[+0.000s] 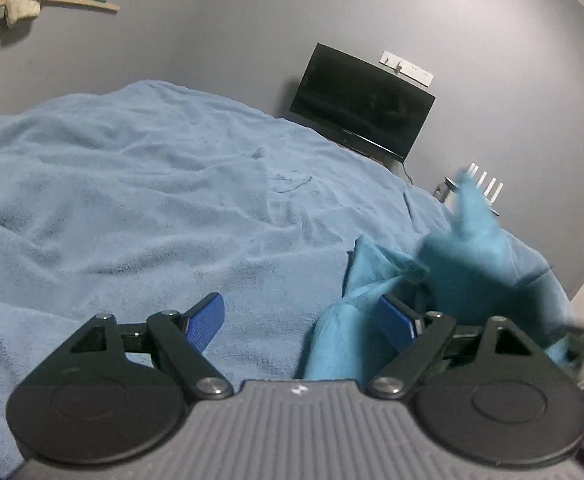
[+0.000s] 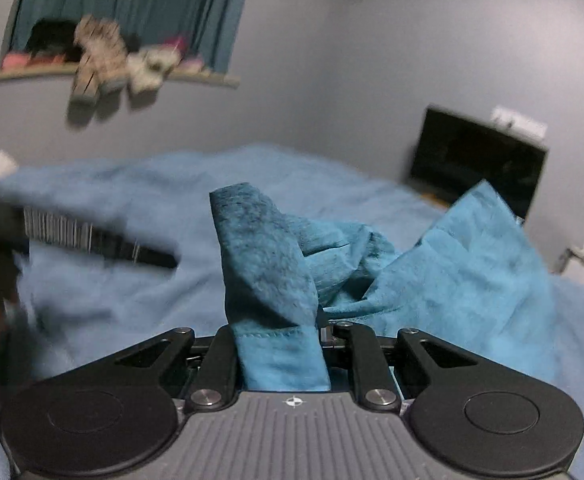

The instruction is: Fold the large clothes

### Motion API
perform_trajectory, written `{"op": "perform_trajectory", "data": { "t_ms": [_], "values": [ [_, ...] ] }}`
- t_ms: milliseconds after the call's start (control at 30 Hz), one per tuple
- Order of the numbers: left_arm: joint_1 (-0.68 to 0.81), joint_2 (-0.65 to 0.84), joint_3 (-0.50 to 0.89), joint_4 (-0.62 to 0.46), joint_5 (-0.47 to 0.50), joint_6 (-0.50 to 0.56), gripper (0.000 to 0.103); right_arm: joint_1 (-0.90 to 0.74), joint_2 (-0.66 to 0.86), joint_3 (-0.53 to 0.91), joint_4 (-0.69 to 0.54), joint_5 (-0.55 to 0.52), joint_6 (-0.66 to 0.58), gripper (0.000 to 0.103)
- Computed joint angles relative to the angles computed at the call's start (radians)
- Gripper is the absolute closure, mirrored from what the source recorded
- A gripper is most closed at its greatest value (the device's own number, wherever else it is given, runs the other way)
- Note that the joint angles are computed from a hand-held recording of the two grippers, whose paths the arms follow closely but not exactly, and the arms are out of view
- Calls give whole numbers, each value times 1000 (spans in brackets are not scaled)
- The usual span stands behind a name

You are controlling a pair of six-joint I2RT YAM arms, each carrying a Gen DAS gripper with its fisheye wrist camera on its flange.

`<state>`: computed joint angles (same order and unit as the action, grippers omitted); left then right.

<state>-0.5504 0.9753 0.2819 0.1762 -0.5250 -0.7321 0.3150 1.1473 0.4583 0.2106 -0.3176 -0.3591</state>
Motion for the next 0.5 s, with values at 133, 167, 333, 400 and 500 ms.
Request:
{"op": "perform_trajectory", "data": {
  "t_ms": [133, 167, 333, 400, 500],
  "values": [
    [14, 27, -10, 60, 57, 69, 19, 55, 118, -72, 79, -22, 24, 80],
    [12, 44, -13, 96, 87, 75, 19, 40, 124, -99, 99, -44, 13, 77],
    [-29, 146, 17, 183, 96, 106, 21, 27, 20, -155, 40, -138, -13, 29],
    [-51, 156, 4, 246, 74, 123, 23, 17, -102, -174, -27, -173, 1, 21],
    [-95, 172, -12, 366, 34, 164, 23, -211, -300, -184, -262, -383, -59, 22]
  ]
}}
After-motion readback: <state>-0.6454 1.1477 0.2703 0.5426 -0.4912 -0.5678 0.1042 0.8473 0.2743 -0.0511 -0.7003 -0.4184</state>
